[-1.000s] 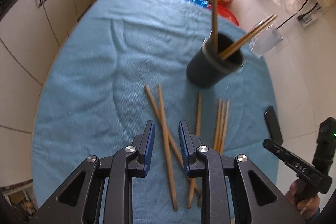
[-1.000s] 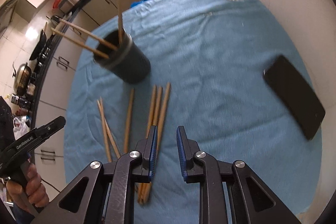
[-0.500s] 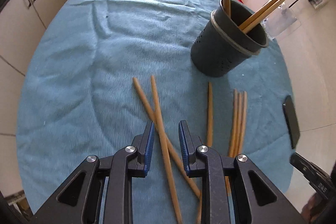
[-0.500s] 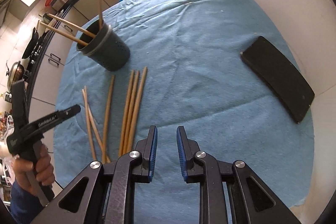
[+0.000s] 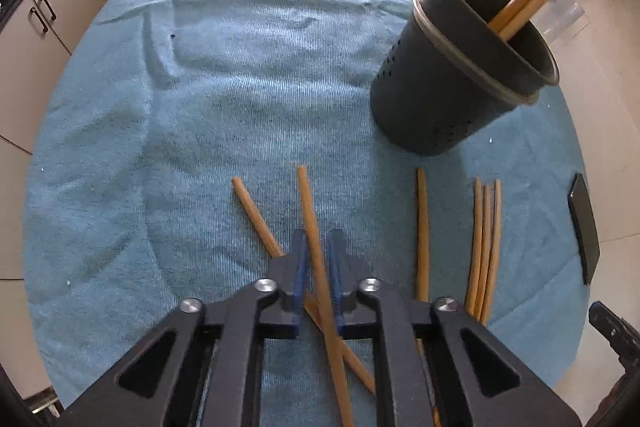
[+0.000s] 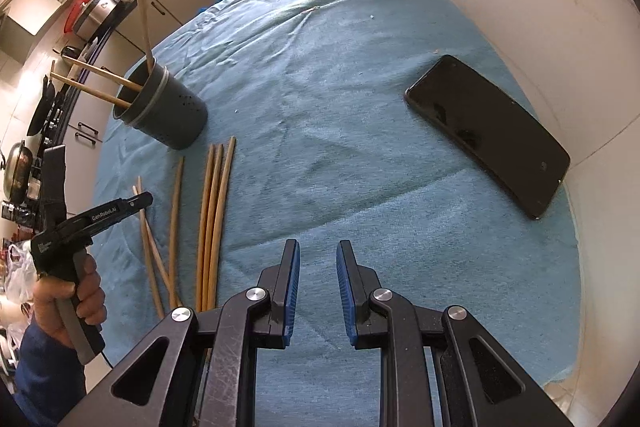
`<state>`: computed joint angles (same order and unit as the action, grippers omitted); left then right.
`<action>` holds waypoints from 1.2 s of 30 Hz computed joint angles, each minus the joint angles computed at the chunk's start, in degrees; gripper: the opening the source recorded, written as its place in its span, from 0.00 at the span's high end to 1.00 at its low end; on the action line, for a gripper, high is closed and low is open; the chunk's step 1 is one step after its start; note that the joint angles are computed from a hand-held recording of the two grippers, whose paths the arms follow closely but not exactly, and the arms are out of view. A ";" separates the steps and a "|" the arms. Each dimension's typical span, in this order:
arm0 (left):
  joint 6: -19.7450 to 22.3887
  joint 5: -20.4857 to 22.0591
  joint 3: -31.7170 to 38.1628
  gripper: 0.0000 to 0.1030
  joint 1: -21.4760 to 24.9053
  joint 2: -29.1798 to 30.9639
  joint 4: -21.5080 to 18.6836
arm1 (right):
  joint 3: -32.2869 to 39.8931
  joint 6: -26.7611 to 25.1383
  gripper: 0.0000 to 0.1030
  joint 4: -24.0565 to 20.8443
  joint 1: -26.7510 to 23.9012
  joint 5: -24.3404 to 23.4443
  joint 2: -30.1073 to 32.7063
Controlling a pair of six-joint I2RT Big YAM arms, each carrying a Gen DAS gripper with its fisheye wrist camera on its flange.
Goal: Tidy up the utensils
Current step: 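Close the left gripper on one chopstick while the right gripper grasps another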
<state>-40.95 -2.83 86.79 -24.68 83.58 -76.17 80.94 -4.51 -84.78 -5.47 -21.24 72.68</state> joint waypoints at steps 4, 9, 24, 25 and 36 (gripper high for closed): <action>-2.02 2.90 -3.45 0.94 -0.02 -3.02 1.51 | 0.70 0.27 0.80 0.00 1.97 -0.68 1.45; -3.00 2.49 -7.69 0.94 -1.41 -7.66 2.16 | 2.86 1.48 0.80 -0.13 5.19 -2.47 5.14; -2.78 3.01 -12.18 0.94 -0.80 -12.15 3.14 | 9.86 8.75 0.81 0.60 15.34 1.63 17.06; -2.69 3.15 -12.15 0.94 -0.78 -12.00 3.27 | 10.13 8.92 0.81 0.49 15.54 2.31 17.47; -0.70 3.65 -9.90 0.94 0.33 -8.72 4.09 | 12.20 8.96 0.93 0.89 20.35 10.02 19.19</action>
<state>-41.65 0.82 76.89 -24.35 74.86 -72.08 93.14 4.45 -83.89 14.89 -11.22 91.87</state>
